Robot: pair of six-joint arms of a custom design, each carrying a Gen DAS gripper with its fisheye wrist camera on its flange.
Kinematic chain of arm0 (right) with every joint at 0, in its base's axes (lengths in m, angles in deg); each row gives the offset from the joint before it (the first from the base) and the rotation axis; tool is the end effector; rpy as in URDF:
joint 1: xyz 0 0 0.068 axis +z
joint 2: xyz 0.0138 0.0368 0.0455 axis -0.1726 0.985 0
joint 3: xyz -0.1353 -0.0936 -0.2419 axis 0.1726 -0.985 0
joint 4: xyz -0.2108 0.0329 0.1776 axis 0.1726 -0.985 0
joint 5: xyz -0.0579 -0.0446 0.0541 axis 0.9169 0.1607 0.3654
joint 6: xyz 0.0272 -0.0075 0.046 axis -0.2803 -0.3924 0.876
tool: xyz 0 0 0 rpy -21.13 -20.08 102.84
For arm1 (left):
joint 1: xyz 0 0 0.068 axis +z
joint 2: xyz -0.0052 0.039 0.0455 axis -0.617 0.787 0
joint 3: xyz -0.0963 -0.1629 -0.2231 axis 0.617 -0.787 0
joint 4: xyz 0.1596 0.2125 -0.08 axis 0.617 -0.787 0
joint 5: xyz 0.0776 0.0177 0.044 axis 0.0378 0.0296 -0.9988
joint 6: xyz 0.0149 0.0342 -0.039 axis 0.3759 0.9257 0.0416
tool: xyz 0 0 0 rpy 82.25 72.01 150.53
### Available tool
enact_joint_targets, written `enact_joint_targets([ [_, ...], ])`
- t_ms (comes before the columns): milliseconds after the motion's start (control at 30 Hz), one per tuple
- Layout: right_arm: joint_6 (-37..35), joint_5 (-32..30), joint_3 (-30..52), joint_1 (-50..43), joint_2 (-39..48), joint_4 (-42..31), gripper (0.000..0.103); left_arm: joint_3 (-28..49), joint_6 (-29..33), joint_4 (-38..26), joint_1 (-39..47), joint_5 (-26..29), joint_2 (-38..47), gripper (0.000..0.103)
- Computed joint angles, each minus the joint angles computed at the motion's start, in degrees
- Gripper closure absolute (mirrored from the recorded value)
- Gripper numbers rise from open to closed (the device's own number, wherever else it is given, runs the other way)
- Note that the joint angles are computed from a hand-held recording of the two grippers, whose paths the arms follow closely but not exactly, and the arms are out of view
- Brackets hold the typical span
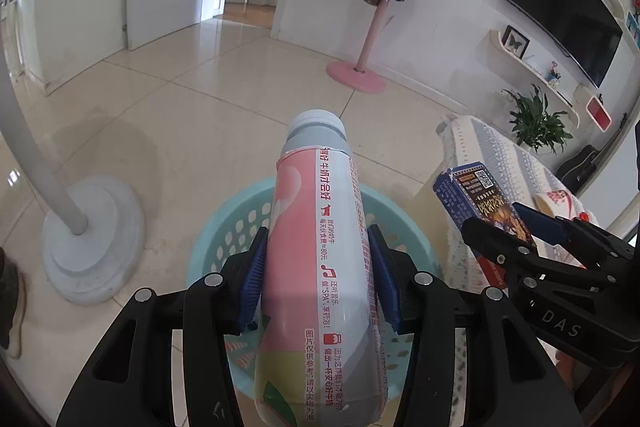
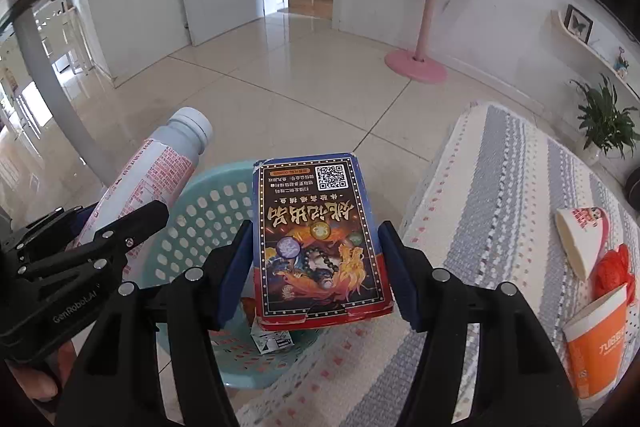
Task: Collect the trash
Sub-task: 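Carry both items to the blue basket and open both tools to drop them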
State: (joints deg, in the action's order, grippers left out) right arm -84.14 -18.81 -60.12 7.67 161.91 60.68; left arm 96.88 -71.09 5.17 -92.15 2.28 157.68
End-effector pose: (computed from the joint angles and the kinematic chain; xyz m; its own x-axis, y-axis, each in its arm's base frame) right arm 0.1799 0.0563 0.0388 -0.7353 -0.2114 -0.6439 -0.2769 0.9609 0.0008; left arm 0.1409 -0.1664 0.0395 -0.7253 -0.1887 -0.6621 -0.0261 0.9685 -0.2475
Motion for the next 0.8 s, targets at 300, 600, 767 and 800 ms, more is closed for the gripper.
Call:
enact_joint_targets([
  [300, -0.8, -4.0, 3.7, -4.4, 5.0, -0.8, 0.043, 1.9, 2.6, 5.7, 4.8, 4.8, 7.5, 0.056],
  [600, -4.9, -7.9, -0.8, -10.9, -4.7, -4.2, 0.042, 2.3, 0.7, -1.2, 0.0, 1.2, 1.1, 0.041],
  [767, -9.2, -12.8, -3.6, -18.0, -25.9, -20.5, 0.042, 3.6, -2.7, -12.4, -6.8, -4.5, -8.3, 0.041],
  [800, -10.6, -13.9, -4.2, -20.0, -32.4, -25.7, 0.042, 4.2, -3.4, -14.8, -7.9, -5.4, -9.8, 0.041],
])
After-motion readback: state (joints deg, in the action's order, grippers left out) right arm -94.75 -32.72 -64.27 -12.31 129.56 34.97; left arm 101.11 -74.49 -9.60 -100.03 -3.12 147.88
